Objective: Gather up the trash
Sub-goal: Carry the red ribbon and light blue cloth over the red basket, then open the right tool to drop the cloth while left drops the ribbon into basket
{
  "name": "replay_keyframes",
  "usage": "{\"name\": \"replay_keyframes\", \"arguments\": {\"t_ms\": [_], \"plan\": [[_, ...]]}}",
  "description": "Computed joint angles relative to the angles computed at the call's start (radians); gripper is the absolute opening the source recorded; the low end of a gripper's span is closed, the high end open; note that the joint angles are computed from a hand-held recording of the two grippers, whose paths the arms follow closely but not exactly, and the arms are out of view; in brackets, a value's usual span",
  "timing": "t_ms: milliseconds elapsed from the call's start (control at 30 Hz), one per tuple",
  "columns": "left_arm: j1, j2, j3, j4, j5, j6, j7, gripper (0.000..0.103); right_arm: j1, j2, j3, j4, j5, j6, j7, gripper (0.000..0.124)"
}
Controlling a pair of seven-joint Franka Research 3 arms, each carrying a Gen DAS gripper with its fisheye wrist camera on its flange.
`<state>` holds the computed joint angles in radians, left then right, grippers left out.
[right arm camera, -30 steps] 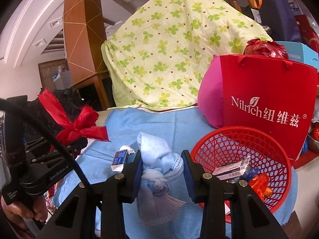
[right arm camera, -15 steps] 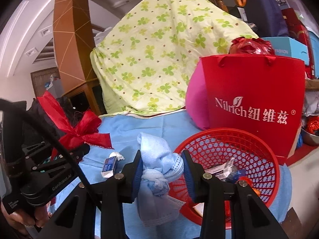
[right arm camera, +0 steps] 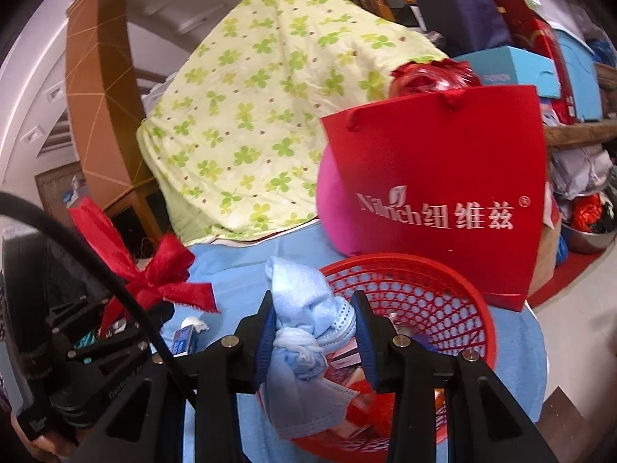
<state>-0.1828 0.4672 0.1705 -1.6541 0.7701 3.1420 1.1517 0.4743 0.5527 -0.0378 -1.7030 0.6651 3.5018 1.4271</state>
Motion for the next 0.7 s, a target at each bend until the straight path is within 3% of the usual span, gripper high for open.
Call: {"name": "replay_keyframes", "arguments": {"t_ms": [433, 700], "plan": [[0.011, 0.131, -0.114, 0.172, -0.082, -0.104, 0.153, 0.035, -0.191, 0.053, 0.11, 0.05, -0.133, -0.033, 0.148, 0.041], [0.015, 0.216, -0.149, 0.289, -0.158, -0.164, 0.233, 0.035, -0.291, 0.106, 0.18, 0.106, -0.237, -0.079, 0.232, 0.043]]}}
